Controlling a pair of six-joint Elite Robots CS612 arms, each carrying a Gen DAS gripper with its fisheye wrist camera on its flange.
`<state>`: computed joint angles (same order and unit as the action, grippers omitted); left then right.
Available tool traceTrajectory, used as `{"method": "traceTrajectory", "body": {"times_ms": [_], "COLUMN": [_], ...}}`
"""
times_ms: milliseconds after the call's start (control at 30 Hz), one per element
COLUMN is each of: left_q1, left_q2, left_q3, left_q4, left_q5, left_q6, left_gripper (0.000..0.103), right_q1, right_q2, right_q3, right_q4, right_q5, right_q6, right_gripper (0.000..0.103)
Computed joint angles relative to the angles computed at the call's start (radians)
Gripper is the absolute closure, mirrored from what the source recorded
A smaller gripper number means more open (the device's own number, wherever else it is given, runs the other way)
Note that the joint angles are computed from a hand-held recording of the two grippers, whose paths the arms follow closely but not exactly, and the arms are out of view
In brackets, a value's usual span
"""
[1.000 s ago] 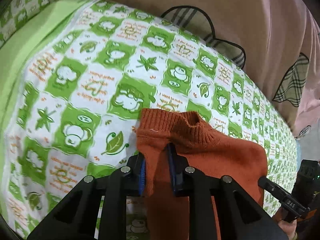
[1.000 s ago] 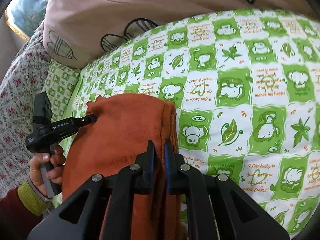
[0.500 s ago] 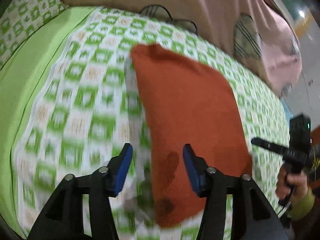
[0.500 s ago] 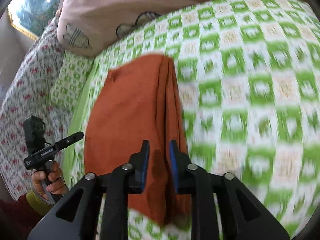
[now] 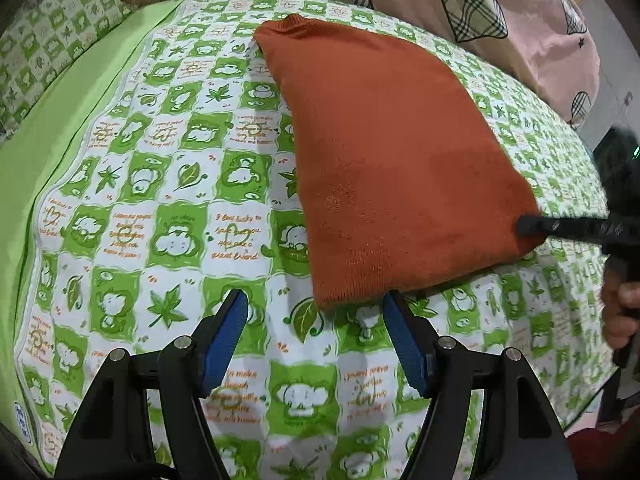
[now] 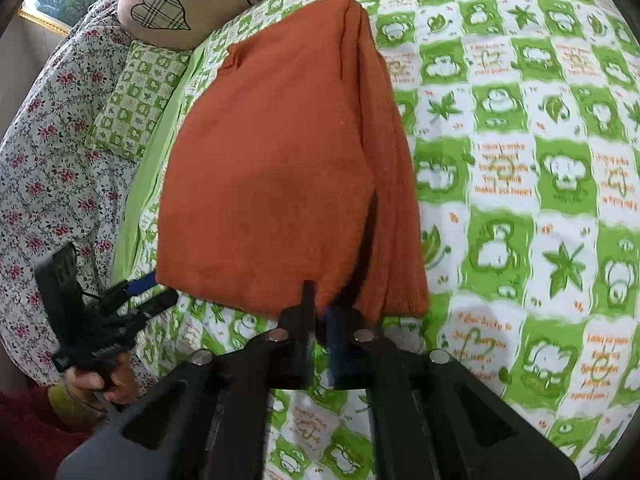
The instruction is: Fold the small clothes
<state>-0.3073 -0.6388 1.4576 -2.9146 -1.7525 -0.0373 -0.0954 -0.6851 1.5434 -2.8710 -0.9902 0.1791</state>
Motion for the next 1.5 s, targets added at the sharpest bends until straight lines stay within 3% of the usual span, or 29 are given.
{"method": "traceTrajectory", "body": {"times_ms": [167, 300, 367, 400, 467, 533, 633, 767, 1067, 1133, 1233, 1367, 1500], "left_q1": [-0.016, -0.024, -0.022, -0.014, -0.003, -0.008, -0.022, -0.027, -0.018, -0.014, 0.003, 0.034, 0.041], "left_q2": [0.014, 0.017, 0.019, 0.021, 0.024, 0.022, 0.020, 0.024, 0.037, 0.030, 0.005, -0.028, -0.022], "left_q3": [-0.008, -0.011, -0.021, -0.029, -0.036, -0.038, -0.035, -0.037, -0.048, -0.046, -0.026, 0.002, -0.032], "left_q4": [-0.030, -0.046, -0.038, -0.033, -0.054, -0.043, -0.010, 0.036, 0.050, 0.072, 0.099, 0.075, 0.042], "left_q5": [0.048, 0.078, 0.094, 0.073, 0.048, 0.058, 0.069, 0.062, 0.020, 0.000, -0.064, -0.178, -0.215], "left_q6": [0.010, 0.007, -0.026, -0.057, -0.133, -0.134, -0.088, -0.092, -0.105, -0.079, -0.022, 0.026, 0.028], "left_gripper": [0.033, 0.037, 0.058, 0.060, 0.074, 0.083, 0.094, 0.095, 0.094, 0.092, 0.090, 0.084, 0.081], "right_q1": [-0.020, -0.026, -0.024, -0.023, -0.024, -0.019, 0.005, 0.015, 0.012, 0.012, 0.009, -0.011, -0.022], "right_q2": [-0.025, -0.043, -0.049, -0.052, -0.060, -0.069, -0.066, -0.037, -0.004, -0.004, -0.018, -0.044, -0.024], "right_q3": [0.007, 0.001, -0.001, 0.001, 0.011, 0.024, 0.021, 0.012, -0.001, -0.002, 0.005, 0.029, -0.017], "right_q4": [-0.136, -0.169, -0.176, -0.178, -0.181, -0.155, -0.051, 0.031, 0.056, 0.067, 0.089, 0.046, -0.022], "right_q5": [0.089, 0.103, 0.096, 0.092, 0.089, 0.049, -0.119, -0.214, -0.221, -0.218, -0.219, -0.179, -0.125], "right_q6": [0.045, 0.039, 0.033, 0.026, 0.005, -0.049, -0.159, -0.179, -0.119, -0.110, -0.102, -0.046, 0.025], "right_gripper": [0.098, 0.098, 0.099, 0.099, 0.099, 0.099, 0.099, 0.099, 0.099, 0.097, 0.077, 0.077, 0.077]}}
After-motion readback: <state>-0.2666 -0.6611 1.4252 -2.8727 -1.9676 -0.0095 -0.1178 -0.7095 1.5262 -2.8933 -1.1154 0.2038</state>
